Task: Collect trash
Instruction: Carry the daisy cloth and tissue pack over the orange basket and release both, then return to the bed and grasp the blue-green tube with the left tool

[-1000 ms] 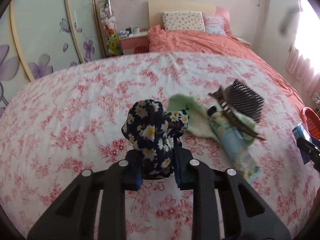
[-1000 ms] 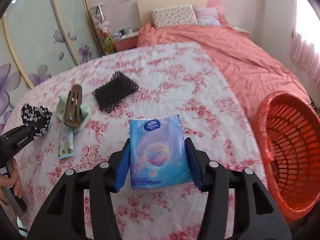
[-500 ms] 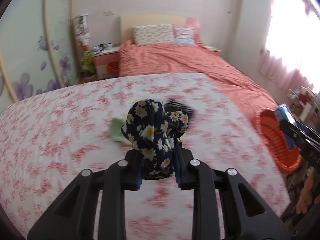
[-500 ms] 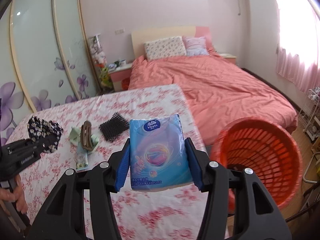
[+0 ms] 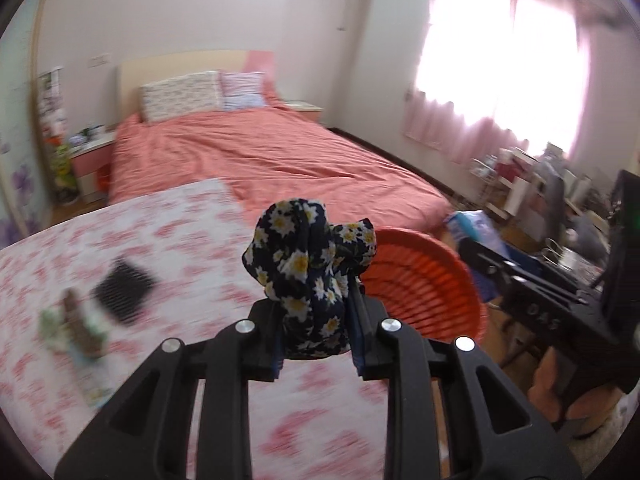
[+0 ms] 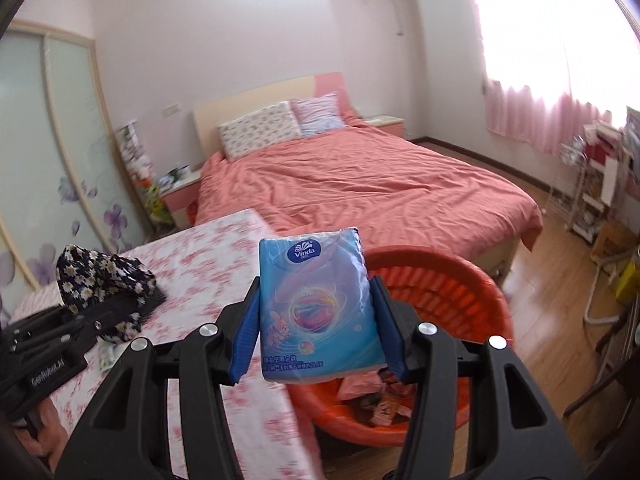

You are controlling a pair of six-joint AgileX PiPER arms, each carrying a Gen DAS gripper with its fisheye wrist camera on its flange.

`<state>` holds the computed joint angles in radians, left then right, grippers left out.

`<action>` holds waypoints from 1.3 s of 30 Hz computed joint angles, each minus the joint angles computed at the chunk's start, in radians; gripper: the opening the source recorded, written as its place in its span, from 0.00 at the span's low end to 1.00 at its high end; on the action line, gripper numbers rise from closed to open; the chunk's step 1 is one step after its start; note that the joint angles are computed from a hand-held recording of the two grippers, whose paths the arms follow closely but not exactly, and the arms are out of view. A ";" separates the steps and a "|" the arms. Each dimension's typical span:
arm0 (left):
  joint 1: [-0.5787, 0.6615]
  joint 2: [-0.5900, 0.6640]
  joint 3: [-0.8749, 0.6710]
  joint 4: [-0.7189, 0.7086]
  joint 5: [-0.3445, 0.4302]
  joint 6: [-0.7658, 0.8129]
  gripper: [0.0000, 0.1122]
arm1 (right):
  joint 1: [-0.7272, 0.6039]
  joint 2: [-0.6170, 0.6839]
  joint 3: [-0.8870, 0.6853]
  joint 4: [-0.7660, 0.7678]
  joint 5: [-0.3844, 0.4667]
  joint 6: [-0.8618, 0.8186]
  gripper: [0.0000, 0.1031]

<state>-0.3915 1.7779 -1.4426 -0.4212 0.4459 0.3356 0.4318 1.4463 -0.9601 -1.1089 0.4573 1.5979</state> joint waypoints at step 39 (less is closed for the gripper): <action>0.233 0.006 0.218 0.719 -0.106 -0.658 0.88 | 0.064 0.233 -0.109 0.165 -0.043 -0.157 0.72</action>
<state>-0.1582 1.7835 -1.2242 0.2978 0.3398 -0.3228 0.4960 1.6792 -1.0693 -0.9441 0.4145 1.4406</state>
